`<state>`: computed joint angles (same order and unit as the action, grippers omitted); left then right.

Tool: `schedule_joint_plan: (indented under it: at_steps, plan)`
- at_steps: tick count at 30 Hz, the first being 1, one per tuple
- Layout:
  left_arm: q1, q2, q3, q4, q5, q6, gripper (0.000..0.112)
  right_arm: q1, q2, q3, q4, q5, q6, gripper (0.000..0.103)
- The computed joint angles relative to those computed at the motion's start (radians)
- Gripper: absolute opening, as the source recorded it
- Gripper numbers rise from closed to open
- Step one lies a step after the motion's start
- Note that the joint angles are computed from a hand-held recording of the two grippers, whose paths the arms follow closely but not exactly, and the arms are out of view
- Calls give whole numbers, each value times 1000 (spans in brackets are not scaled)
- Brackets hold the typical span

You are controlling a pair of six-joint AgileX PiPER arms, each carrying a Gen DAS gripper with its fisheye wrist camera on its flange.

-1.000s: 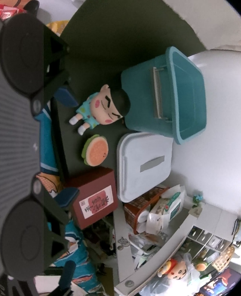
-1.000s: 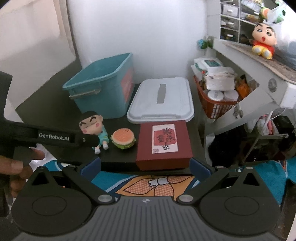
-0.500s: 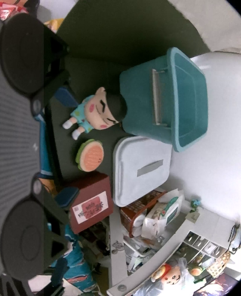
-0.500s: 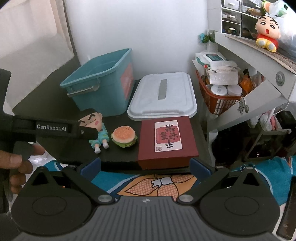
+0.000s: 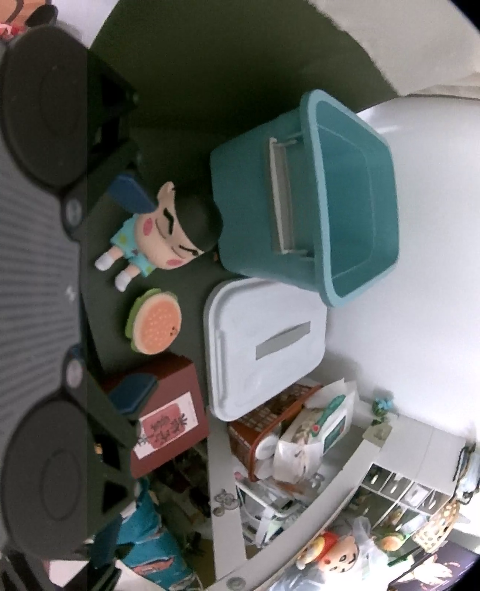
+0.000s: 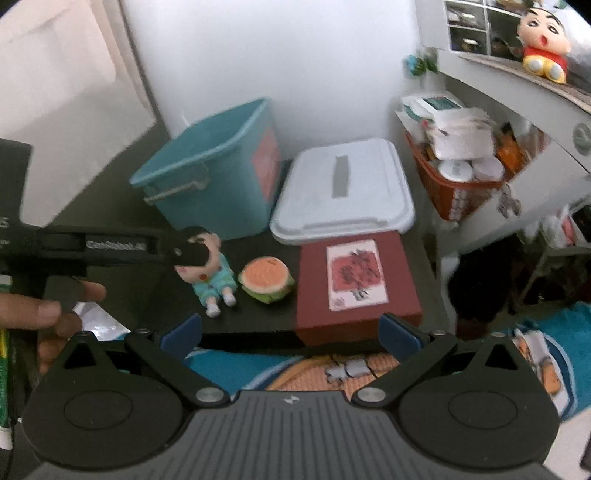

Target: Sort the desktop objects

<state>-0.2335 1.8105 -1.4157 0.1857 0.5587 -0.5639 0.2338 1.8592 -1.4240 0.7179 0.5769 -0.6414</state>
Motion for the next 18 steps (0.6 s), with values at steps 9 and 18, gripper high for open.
schedule_joint_plan:
  at_steps: [9,18]
  plan:
    - [53,3,-20,-63,26,111,96,17,63,-83,-67,61,45,103]
    - [143,8,32,-242,-63,259,95,57,77,-92,-145,-8,127,103]
